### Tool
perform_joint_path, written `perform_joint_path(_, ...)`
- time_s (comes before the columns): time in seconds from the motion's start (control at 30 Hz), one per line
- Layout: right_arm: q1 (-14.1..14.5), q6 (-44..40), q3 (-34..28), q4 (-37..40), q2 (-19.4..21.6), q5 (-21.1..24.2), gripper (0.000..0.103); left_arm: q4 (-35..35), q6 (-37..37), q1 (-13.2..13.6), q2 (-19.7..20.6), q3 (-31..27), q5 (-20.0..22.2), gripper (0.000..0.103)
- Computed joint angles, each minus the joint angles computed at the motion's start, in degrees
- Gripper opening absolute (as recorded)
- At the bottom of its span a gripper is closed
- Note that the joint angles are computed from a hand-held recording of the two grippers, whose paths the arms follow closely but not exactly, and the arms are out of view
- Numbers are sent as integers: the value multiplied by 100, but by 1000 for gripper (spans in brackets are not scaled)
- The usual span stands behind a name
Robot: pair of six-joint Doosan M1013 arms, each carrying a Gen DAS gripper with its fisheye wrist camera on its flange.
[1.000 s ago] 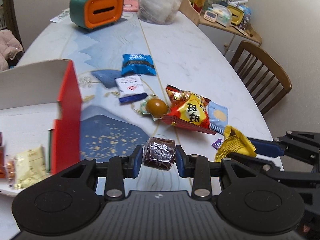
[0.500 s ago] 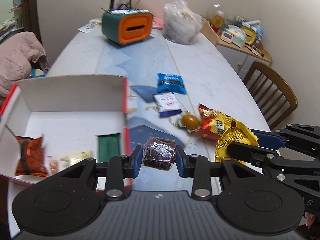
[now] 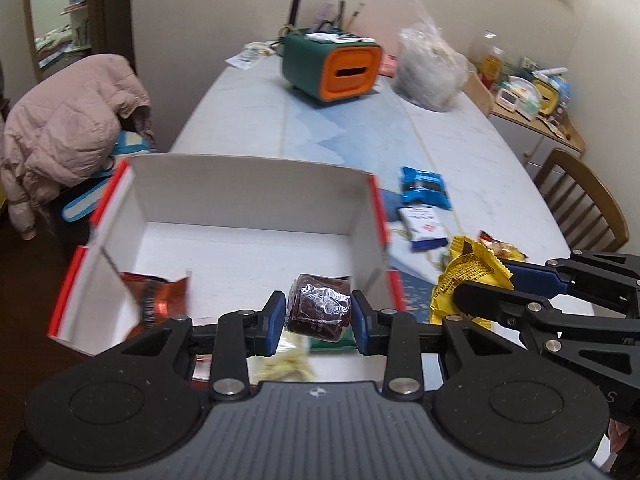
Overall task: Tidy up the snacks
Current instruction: 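Carry the chocolate piece and M&M's packet over the box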
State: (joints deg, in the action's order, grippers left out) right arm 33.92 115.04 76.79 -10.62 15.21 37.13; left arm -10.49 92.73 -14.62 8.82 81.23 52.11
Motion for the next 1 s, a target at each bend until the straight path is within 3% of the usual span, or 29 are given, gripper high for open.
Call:
perform_joint_path(0.53, 166, -211, -1049, 39, 908, 938, 24, 417, -205, 498, 395, -197, 310, 34)
perform_joint_path(1.0, 253, -418, -1539, -236, 1385, 1632, 24, 433, 246, 414, 764, -378, 568, 34)
